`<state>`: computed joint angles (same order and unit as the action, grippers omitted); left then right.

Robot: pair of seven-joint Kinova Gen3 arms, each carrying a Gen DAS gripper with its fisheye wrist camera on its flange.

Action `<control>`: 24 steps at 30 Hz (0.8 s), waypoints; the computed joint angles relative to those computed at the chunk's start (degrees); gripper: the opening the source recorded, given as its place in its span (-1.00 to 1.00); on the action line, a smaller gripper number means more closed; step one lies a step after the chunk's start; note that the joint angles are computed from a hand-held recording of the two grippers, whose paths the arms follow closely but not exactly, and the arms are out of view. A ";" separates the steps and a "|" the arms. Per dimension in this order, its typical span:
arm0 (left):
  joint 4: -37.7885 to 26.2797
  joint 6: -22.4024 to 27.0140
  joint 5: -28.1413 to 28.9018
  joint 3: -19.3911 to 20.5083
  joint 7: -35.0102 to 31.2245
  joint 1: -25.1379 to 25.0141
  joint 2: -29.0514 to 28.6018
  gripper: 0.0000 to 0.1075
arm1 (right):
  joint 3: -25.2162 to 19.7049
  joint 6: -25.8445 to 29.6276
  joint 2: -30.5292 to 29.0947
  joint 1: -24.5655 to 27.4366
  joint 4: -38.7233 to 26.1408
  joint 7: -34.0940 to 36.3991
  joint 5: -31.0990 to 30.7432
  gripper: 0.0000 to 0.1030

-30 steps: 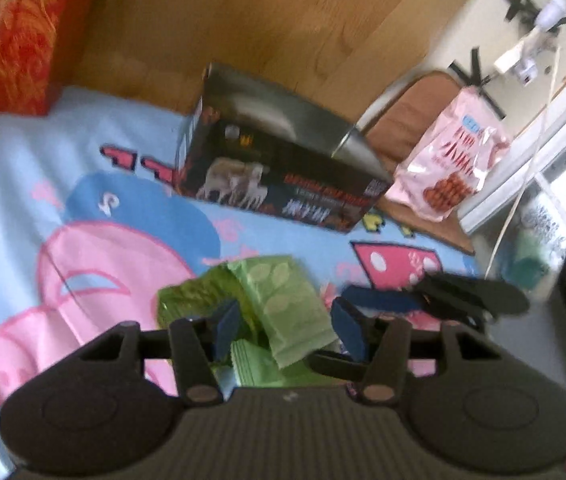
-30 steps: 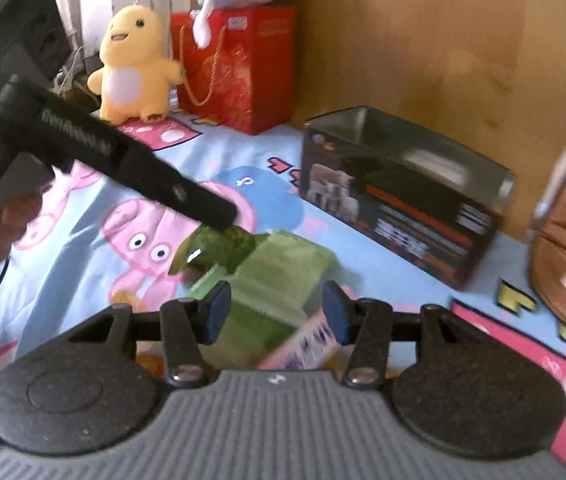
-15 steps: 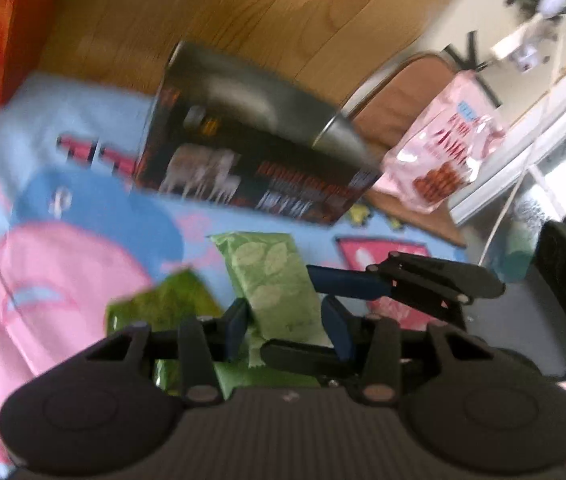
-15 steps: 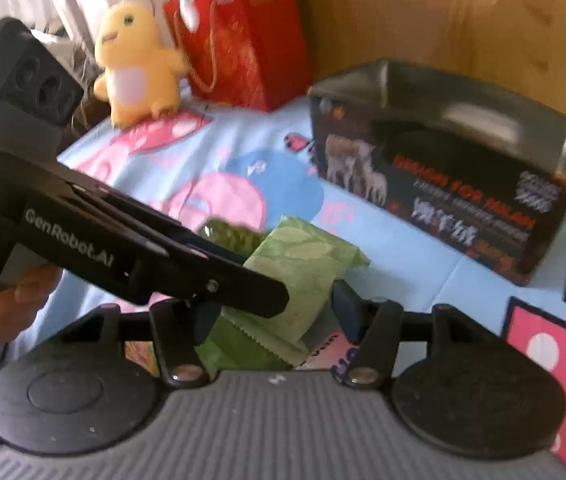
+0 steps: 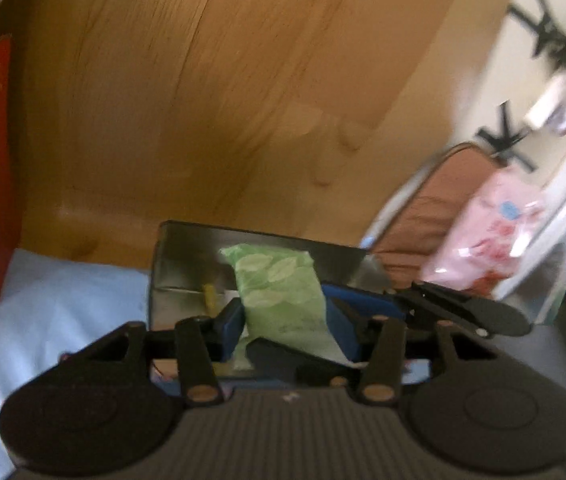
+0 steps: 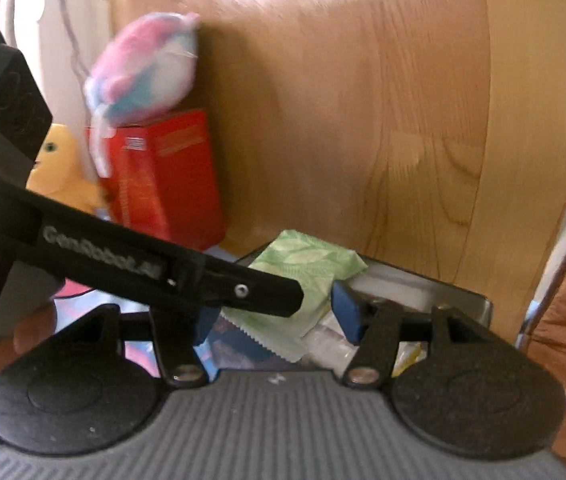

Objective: Organize snacks
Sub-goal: 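Lower the green pack into the black tin box and release it, then grasp the pink stick snack with the left gripper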

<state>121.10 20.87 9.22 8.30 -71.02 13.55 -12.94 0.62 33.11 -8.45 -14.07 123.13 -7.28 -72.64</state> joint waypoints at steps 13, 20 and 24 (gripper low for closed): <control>8.37 1.45 -4.44 0.14 6.91 2.93 -15.08 0.27 | 4.16 4.92 -7.11 1.94 4.98 -3.27 3.52 0.42; 12.49 4.41 3.80 -0.59 3.85 9.45 -17.40 0.21 | 11.62 15.83 -21.91 5.11 13.87 -9.72 16.70 0.42; 12.17 3.86 6.19 1.27 2.86 10.44 -14.57 0.21 | 8.69 16.63 -28.43 6.53 16.77 -16.95 22.71 0.40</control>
